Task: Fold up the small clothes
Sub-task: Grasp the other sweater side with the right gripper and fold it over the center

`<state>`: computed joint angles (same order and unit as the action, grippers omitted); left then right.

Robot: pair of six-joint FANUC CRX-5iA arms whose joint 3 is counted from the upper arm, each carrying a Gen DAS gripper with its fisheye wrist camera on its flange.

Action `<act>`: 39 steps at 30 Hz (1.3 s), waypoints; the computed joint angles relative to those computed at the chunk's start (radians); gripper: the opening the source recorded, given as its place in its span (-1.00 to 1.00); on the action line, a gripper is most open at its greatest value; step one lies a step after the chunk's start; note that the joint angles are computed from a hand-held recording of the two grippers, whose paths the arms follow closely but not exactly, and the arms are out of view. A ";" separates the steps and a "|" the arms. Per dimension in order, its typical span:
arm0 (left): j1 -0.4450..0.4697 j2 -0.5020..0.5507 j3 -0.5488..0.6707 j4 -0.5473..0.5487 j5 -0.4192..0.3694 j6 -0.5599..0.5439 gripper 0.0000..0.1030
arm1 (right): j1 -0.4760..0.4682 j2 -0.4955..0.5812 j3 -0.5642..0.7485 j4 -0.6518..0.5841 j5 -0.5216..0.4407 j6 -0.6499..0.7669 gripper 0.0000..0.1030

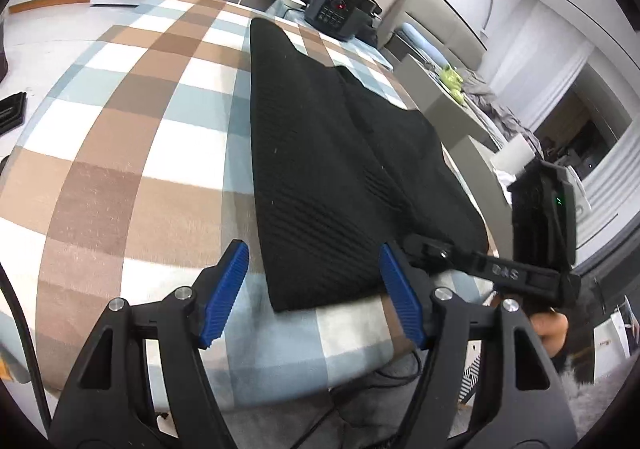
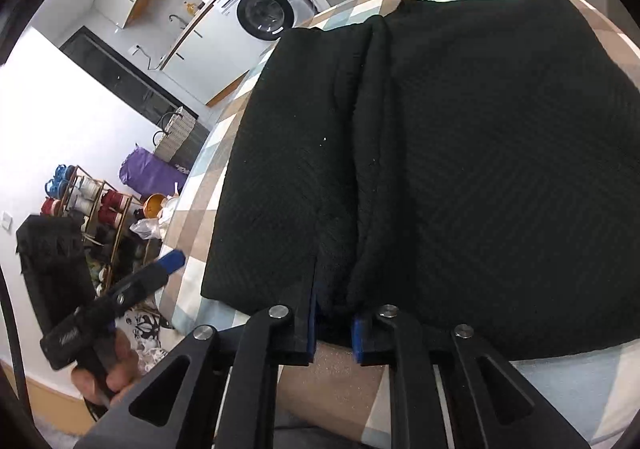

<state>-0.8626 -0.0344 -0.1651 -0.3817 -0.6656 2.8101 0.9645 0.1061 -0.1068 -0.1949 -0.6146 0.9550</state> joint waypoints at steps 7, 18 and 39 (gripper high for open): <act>0.014 0.098 0.109 -0.024 -0.069 -0.012 0.27 | -0.024 -0.004 0.005 0.174 0.014 -0.117 -0.34; 0.013 0.159 0.139 0.038 -0.122 -0.137 0.27 | -0.148 0.257 0.388 -0.123 -0.130 0.187 -0.34; 0.041 0.126 0.104 0.047 -0.088 -0.105 0.27 | -0.147 0.393 0.521 0.114 -0.203 0.087 -0.91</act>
<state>-0.8216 0.0915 -0.0614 -0.3349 -0.7539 2.7046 0.8178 0.4996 0.4142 -0.0806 -0.8171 1.0417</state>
